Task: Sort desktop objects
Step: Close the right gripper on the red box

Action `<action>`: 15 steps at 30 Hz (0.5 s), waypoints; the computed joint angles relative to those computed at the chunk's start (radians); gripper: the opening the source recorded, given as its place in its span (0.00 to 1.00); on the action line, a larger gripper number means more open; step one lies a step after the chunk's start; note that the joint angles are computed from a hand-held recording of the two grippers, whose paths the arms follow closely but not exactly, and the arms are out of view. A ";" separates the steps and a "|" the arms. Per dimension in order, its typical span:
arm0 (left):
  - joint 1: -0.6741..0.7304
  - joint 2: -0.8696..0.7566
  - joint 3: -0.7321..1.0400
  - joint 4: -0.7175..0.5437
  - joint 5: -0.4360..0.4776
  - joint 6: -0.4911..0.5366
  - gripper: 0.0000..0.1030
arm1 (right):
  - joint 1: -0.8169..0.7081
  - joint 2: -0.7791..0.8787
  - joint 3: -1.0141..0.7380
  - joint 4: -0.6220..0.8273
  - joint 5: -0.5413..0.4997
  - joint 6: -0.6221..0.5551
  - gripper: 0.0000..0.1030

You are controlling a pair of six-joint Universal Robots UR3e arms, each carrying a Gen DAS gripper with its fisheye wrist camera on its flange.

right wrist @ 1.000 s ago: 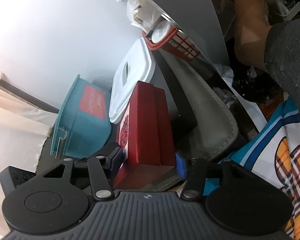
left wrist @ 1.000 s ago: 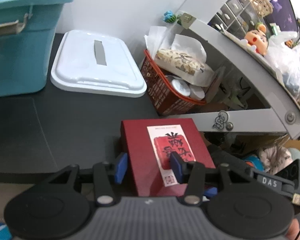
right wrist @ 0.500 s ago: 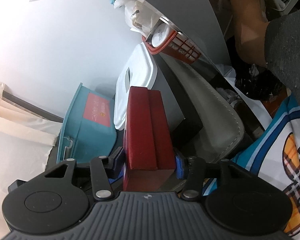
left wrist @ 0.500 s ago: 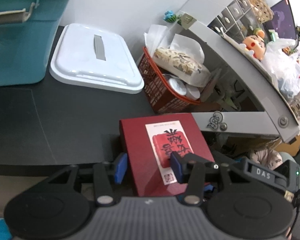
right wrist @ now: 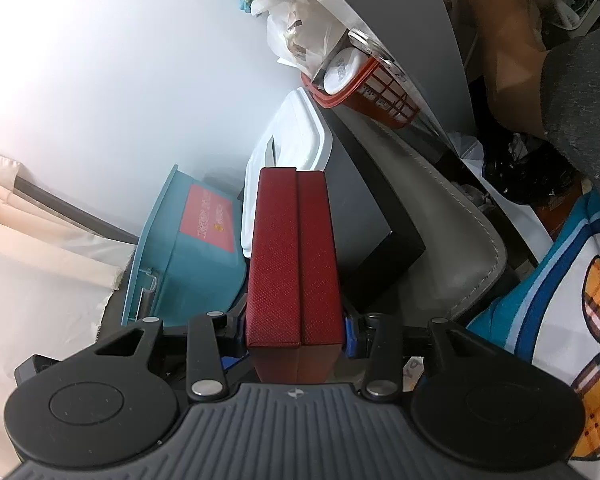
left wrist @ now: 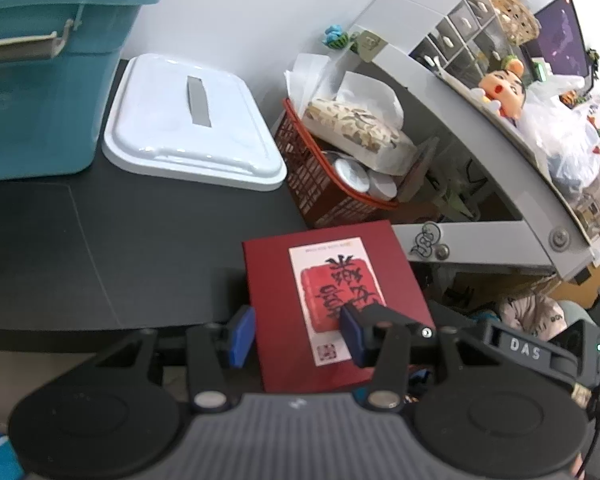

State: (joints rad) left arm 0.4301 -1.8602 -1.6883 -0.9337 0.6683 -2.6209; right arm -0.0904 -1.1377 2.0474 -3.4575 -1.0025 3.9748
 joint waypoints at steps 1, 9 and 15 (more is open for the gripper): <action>0.000 0.003 -0.001 -0.001 0.000 0.005 0.48 | 0.001 -0.001 0.002 -0.003 -0.001 -0.003 0.43; 0.005 0.007 0.014 -0.041 -0.014 0.044 0.47 | 0.012 -0.021 0.017 -0.003 -0.021 -0.003 0.43; 0.020 0.021 0.004 -0.049 -0.018 0.062 0.47 | 0.058 -0.079 -0.027 0.136 -0.100 -0.004 0.43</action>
State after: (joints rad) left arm 0.4499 -1.8393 -1.6838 -0.9830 0.6506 -2.5592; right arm -0.0322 -1.2170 2.0207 -3.3220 -1.1020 3.9710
